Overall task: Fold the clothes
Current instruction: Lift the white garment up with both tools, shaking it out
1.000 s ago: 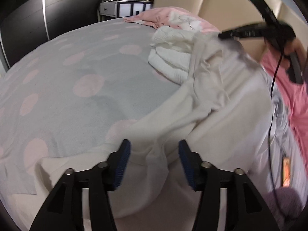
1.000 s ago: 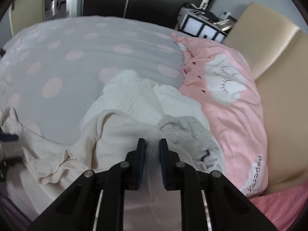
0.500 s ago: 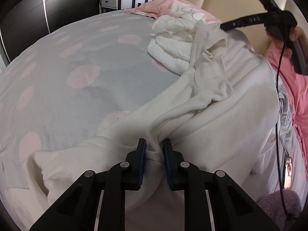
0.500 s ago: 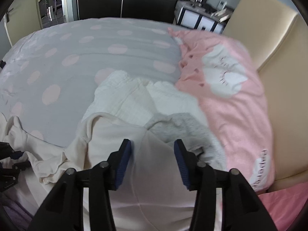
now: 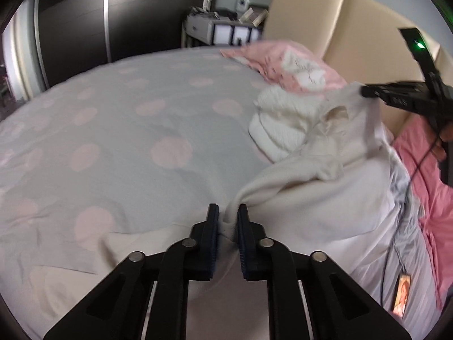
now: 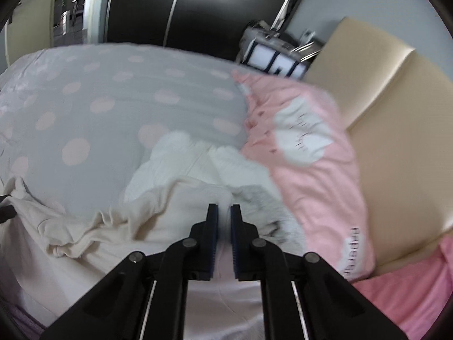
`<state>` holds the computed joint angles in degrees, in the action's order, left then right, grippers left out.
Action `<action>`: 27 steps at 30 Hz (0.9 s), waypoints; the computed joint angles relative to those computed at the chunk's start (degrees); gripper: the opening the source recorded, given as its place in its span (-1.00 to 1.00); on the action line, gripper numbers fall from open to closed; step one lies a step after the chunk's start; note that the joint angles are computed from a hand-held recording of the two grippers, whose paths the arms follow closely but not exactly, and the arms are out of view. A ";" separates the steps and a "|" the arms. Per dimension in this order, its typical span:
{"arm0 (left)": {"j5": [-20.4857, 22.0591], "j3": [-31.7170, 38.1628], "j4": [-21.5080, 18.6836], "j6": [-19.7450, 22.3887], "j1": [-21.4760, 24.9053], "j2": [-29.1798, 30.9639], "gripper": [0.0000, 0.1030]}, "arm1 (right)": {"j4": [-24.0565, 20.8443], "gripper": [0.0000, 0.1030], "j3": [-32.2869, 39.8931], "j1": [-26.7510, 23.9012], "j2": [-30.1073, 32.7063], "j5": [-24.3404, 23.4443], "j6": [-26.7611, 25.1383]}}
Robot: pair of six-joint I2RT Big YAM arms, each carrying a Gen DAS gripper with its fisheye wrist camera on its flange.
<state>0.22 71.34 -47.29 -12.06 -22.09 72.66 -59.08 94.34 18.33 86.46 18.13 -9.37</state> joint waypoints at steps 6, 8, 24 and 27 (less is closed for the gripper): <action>-1.68 1.74 -1.51 -0.63 3.65 -5.71 -0.78 | -1.02 -0.85 3.23 3.66 -5.01 4.20 2.49; -2.05 1.86 -2.31 -0.11 4.56 -7.78 -0.78 | -1.52 -0.85 5.16 6.15 -5.96 5.89 2.45; -2.71 11.41 -4.51 6.30 26.54 -26.26 -0.79 | -3.24 -0.86 24.00 29.99 -5.64 23.50 3.66; 1.71 14.89 -5.30 7.86 32.61 -27.51 -0.79 | -3.16 -0.86 26.14 34.02 -5.40 26.60 4.58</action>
<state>1.93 86.24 -52.59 -4.20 10.51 45.16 -62.25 120.48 52.35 81.06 44.73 -4.79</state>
